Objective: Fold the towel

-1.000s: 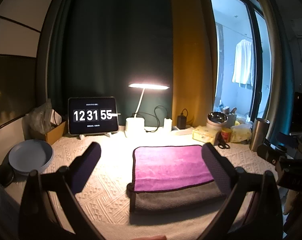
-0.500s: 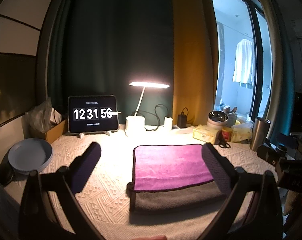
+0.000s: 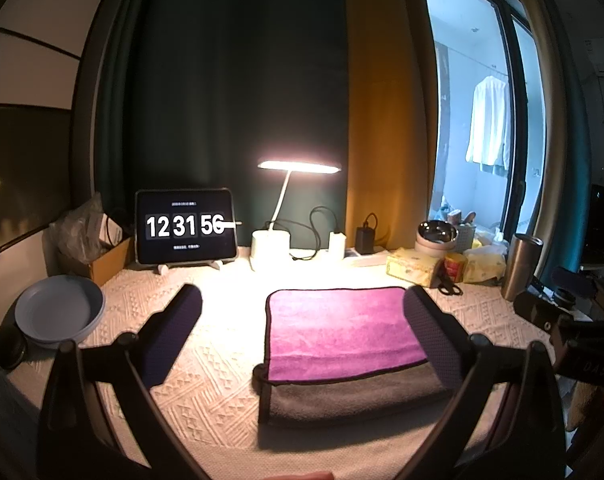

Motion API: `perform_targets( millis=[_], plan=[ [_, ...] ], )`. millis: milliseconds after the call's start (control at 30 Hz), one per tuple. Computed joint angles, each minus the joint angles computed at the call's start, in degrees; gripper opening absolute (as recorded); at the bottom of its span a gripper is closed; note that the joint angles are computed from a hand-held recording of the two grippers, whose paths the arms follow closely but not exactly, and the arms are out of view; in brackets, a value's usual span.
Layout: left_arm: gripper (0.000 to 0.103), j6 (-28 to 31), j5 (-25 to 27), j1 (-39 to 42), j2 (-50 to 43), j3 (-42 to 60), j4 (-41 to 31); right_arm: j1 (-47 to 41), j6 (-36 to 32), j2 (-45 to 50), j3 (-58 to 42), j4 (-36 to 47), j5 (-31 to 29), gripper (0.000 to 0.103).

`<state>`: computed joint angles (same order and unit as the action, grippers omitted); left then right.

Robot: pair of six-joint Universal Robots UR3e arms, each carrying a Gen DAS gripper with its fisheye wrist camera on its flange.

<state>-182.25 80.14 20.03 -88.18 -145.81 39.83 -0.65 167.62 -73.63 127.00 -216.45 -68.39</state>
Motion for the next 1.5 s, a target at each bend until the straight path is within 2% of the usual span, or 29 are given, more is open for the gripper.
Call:
perform_targets(
  millis=[1100,1333,1500],
  plan=[
    [0.101,-0.10,1.65,-1.03,-1.93,3.48,-3.21,-0.02,-0.21,0.58,-0.39,0.62,-0.07,0.093],
    [0.101,0.29,2.11,-1.38,-6.24,7.84,-7.76,0.91,-1.23,4.80,-5.87,5.06,-1.29,0.093],
    [0.101,0.54,1.85,-0.70,-9.99,12.03,-14.65,0.80,-2.61,7.45,-11.79,12.29,-1.22,0.093]
  ],
)
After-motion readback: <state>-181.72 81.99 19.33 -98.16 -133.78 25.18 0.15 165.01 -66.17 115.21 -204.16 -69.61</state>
